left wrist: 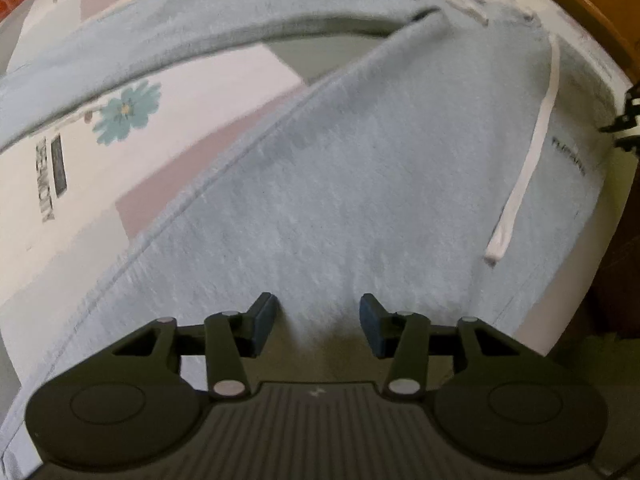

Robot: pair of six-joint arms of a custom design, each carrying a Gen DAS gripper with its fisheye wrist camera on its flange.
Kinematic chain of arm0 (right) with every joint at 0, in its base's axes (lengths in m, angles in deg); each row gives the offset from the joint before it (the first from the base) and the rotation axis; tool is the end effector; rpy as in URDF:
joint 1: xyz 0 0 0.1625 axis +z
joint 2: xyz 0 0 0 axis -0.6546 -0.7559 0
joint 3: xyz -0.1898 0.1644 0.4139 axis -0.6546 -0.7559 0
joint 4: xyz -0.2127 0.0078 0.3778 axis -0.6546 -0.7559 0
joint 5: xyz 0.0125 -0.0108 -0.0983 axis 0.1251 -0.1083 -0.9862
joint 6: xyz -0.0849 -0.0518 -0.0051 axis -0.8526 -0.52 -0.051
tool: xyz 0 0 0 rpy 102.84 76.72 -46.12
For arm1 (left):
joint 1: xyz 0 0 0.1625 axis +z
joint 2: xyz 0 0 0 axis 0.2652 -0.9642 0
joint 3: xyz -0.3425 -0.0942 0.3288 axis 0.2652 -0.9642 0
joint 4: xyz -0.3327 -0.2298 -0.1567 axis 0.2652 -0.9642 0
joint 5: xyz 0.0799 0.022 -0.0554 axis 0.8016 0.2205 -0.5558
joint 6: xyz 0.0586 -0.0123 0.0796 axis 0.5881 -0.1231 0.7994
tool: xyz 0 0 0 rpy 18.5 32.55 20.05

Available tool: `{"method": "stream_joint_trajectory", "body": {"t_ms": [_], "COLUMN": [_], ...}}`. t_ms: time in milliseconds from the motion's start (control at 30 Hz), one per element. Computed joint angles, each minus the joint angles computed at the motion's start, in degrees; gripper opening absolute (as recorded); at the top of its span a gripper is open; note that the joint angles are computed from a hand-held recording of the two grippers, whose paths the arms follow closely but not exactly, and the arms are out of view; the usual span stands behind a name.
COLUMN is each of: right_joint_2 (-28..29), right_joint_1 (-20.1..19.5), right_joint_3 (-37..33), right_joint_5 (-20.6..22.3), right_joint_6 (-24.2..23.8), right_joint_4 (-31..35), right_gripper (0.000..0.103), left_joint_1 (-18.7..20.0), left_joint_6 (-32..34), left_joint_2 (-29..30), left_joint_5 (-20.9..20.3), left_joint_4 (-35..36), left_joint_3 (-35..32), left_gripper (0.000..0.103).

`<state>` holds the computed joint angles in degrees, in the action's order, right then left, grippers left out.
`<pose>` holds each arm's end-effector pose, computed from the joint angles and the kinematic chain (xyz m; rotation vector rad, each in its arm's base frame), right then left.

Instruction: Fold clothes

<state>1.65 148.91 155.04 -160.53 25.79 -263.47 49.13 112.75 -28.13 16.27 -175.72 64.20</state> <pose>0.1649 -0.3319 0.1089 1.3543 -1.7730 -0.2655 -0.0314 -0.4990 0.1734 1.1747 2.2937 0.1570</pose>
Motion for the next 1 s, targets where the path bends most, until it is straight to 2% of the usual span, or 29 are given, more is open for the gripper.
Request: {"method": "stream_joint_trajectory", "body": {"t_ms": [67,133,233,300,333,467,533,600,633,667,700,833,900,1000], "right_joint_2": [-1.0,-1.4,-3.8,-4.1,-3.6,1.3,4.5,6.7,6.9,6.5,6.1,4.3,1.3,0.6], "right_joint_1": [0.3,0.5,0.6,1.0,1.3,1.2,0.9,1.3,1.3,1.4,1.3,1.2,2.5,3.9], "right_joint_3": [0.5,0.3,-1.5,-3.0,-3.9,-7.9,-10.7,-13.8,-14.5,-14.9,-15.2,-13.3,-10.2,-9.5], "right_joint_5": [-0.2,-0.6,0.6,0.7,0.6,1.7,3.5,4.9,5.8,6.9,7.6,6.1,5.2,5.1], "right_joint_6": [1.4,3.2,7.3,8.4,8.6,8.6,9.8,11.4,12.7,15.2,17.4,26.6,34.9,40.6], "right_joint_4": [2.7,4.3,6.3,3.7,1.7,-8.8,-13.1,-14.4,-14.0,-12.3,-10.5,0.2,8.2,10.9], "right_gripper": [0.016,0.022,0.025,0.027,0.031,0.033,0.034,0.035,0.040,0.047,0.049,0.049,0.049,0.049], "left_joint_1": [0.6,0.3,-1.0,-1.3,-1.0,1.2,3.0,4.4,5.0,5.8,6.2,7.6,8.5,9.9], "left_joint_6": [-4.3,-7.7,-7.1,-5.5,-4.9,-4.7,-5.9,-9.1,-10.7,-11.9,-12.3,-12.5,-13.1,-13.9], "left_joint_2": [-0.8,-1.0,-0.9,0.4,1.8,8.9,12.6,16.0,17.1,18.1,18.6,20.2,20.9,21.9], "left_joint_5": [-0.1,0.1,-2.2,-6.7,-9.5,-19.4,-22.8,-24.0,-24.3,-25.0,-25.5,-26.5,-28.6,-32.4], "left_joint_4": [1.6,4.6,3.6,0.9,-1.1,-6.8,-7.5,-6.9,-5.9,-5.7,-6.1,-6.9,-7.4,-11.9], "left_joint_3": [-0.1,-1.2,-3.0,-5.2,-6.5,-12.1,-15.0,-17.9,-19.2,-20.2,-20.5,-21.9,-22.8,-22.5], "left_gripper": [0.055,0.052,0.053,0.055,0.058,0.062,0.064,0.063,0.063,0.063,0.063,0.063,0.066,0.070]}}
